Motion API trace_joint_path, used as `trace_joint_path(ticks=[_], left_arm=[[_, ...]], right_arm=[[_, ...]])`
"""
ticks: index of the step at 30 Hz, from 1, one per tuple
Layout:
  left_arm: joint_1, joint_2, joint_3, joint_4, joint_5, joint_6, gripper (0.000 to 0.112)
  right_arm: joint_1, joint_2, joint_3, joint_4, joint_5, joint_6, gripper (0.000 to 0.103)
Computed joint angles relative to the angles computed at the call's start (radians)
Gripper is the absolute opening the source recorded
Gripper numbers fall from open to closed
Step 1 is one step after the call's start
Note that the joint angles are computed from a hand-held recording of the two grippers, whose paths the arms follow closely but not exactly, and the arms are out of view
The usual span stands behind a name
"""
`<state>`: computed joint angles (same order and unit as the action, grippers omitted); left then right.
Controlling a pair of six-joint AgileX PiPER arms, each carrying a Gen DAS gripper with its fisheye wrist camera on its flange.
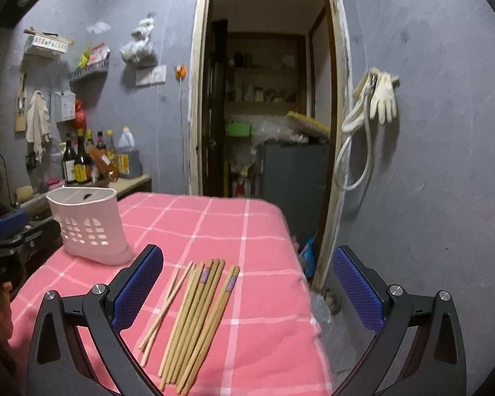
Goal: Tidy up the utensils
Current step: 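Move both grippers down toward the wooden chopstick bundle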
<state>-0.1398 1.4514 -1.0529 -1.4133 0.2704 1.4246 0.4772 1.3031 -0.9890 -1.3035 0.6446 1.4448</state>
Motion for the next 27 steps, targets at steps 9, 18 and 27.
trace_joint_path(ticks=[9,18,27], left_arm=[[-0.084,0.196,-0.173,0.186,-0.057,-0.158,0.101],[-0.095,0.377,-0.361,0.623,0.092,-0.592,0.089],[-0.100,0.564,-0.652,0.856,0.382,-0.851,0.053]], right_arm=[[-0.182,0.132,-0.104,0.213,-0.179,-0.188,0.103],[-0.304,0.267,-0.206,0.714,-0.228,-0.650,0.068],[-0.378,0.372,-0.308,1.139,-0.160,-1.079,0.040]])
